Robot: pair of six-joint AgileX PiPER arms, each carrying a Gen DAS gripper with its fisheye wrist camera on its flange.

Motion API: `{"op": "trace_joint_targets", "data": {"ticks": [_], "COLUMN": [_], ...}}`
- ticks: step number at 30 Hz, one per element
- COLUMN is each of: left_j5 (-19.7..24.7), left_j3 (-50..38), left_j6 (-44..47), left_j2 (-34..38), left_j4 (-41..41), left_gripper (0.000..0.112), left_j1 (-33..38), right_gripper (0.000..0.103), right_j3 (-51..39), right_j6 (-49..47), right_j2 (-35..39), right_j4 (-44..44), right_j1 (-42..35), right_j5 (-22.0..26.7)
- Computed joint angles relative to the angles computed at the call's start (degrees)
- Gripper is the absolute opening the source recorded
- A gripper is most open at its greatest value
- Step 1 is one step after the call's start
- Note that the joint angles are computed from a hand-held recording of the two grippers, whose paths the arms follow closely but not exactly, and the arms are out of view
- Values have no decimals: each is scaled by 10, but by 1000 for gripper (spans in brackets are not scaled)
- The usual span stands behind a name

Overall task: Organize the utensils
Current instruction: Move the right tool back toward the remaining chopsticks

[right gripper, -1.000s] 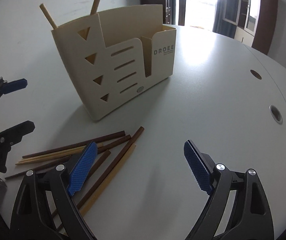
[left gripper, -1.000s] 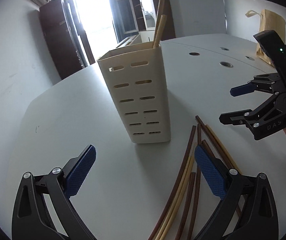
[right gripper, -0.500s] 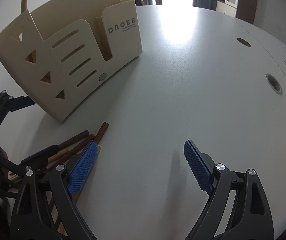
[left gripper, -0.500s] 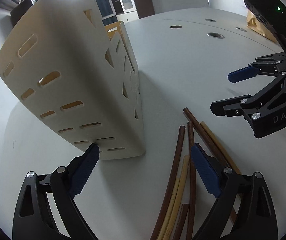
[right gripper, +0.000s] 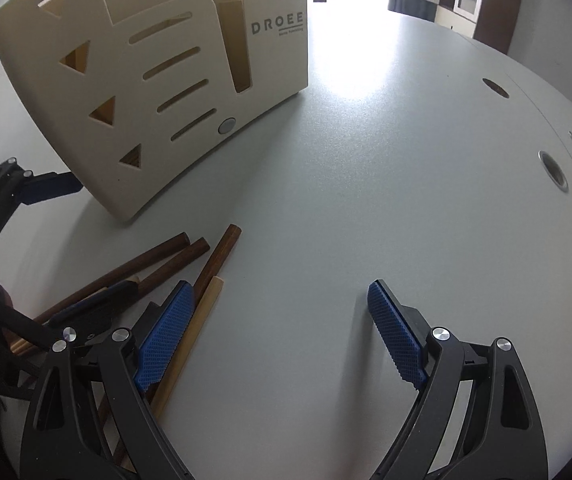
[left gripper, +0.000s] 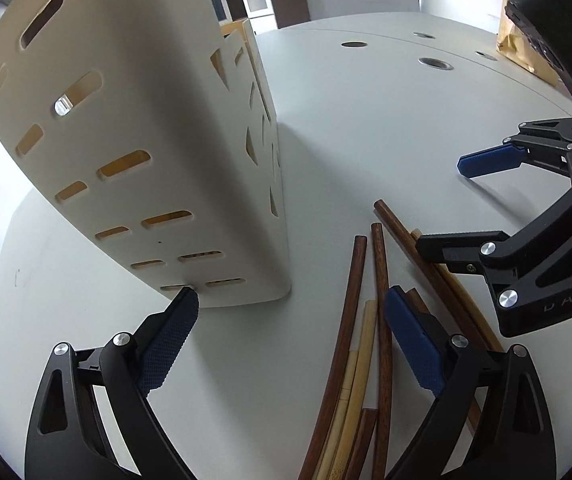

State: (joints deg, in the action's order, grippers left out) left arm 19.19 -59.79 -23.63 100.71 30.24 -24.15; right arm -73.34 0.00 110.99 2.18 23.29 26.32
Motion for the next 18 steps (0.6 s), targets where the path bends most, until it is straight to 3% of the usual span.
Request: {"op": "trace_joint_targets", "data": {"ticks": [4,8,11,18], "left_j5": [-1,8,24,45], "left_j3": [-5,-16,-19,-21], "left_j6": [36,161,228,200], "left_j2": [3,8,9,7], "left_j4": [-41,-196,-283,-273], "left_gripper": [93,93,93,93], "left_j1": [7,35,55,52], "right_gripper": [89,89,89,89], "right_j3": [3,12,11,8], "right_j6": [-28,19,1,-26], "right_j2": [-3,-6,-3,-2], "right_j4": [19,-45,-35,-18], "right_j1": [-8,7,7,-1], "right_j5": [2,0,-3,-1]}}
